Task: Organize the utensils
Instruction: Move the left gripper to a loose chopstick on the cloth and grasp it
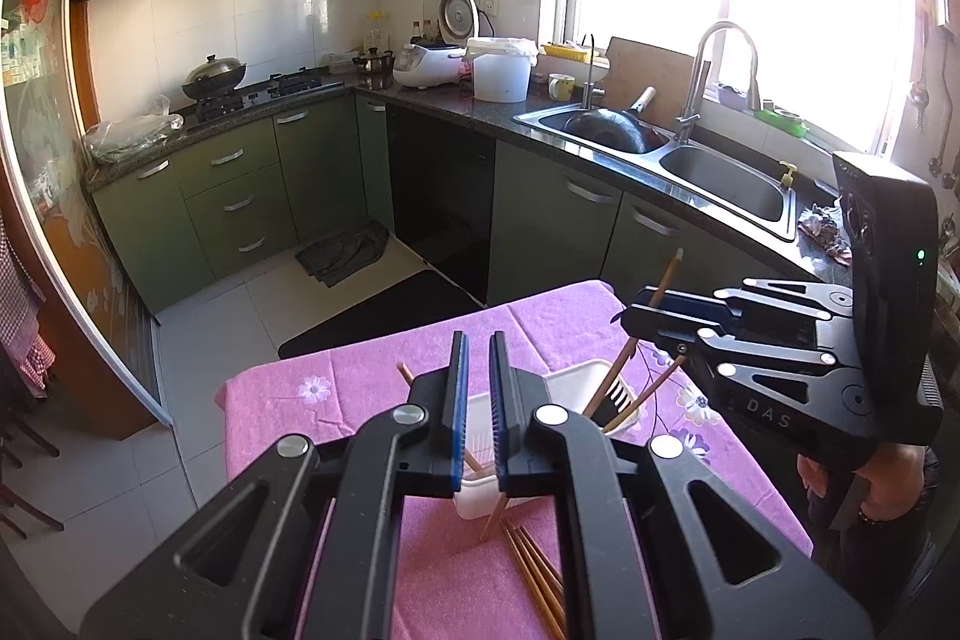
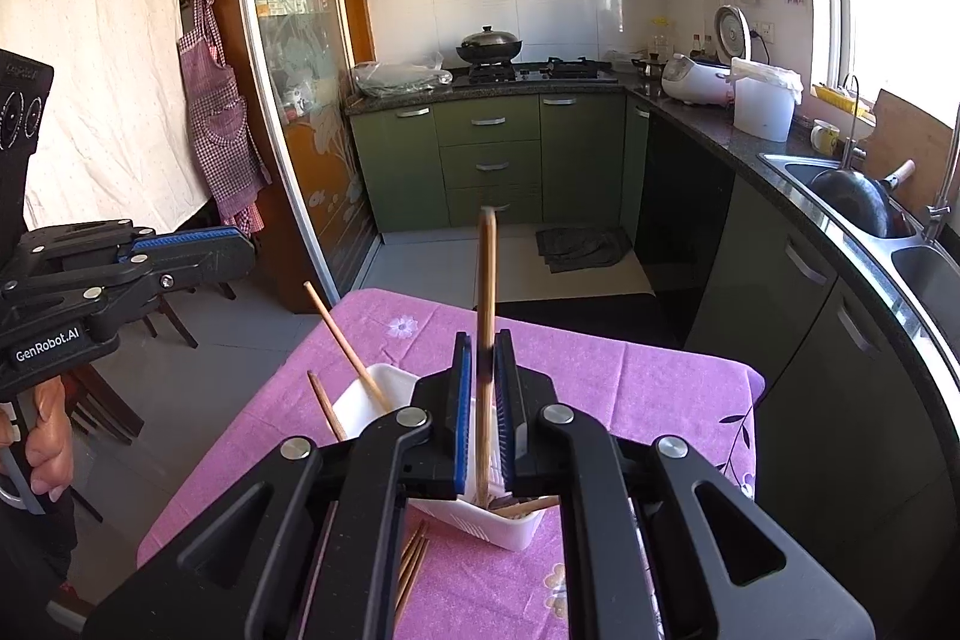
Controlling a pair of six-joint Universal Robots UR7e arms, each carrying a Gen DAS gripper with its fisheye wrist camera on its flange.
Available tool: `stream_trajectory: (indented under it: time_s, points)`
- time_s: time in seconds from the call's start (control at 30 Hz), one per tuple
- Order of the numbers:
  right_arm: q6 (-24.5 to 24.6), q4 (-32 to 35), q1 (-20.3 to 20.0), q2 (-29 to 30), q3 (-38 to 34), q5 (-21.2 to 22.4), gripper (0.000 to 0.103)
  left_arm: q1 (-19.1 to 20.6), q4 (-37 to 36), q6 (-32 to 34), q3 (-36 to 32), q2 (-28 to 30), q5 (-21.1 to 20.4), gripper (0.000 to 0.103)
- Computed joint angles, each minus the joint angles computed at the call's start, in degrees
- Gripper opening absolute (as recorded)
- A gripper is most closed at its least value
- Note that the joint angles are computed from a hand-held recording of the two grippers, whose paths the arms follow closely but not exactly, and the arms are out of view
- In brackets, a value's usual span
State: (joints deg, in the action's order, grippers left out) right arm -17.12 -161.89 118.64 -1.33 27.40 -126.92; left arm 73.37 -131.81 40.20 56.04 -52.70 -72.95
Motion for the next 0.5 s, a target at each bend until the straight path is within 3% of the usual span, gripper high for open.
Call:
stream_trajectory:
  time_s: [0.1,0.17,0.23,0.3,0.5]
  points:
    - [-3.95,-10.38,0.79,-0.38,4.63,-2.56,0.030,1.26,0.76,-0.87,1.71,-0.75,-0.03,0.007]
    - [-3.79,-19.95,0.55,-3.63,14.18,0.66,0.044,2.81,1.86,-2.47,3.30,-1.50,-1.10,0.007]
    - [-2.60,-27.67,0.16,-6.00,22.11,3.07,0.044,4.11,2.57,-2.94,5.42,-2.33,-1.48,0.007]
    - [-4.25,-35.60,0.36,-6.83,26.96,2.13,0.044,4.90,2.17,-2.10,7.95,-3.09,-0.38,0.007]
    - [0.46,-39.43,0.63,-13.22,40.25,1.37,0.044,6.41,3.83,-1.33,11.56,-4.47,0.07,0.007]
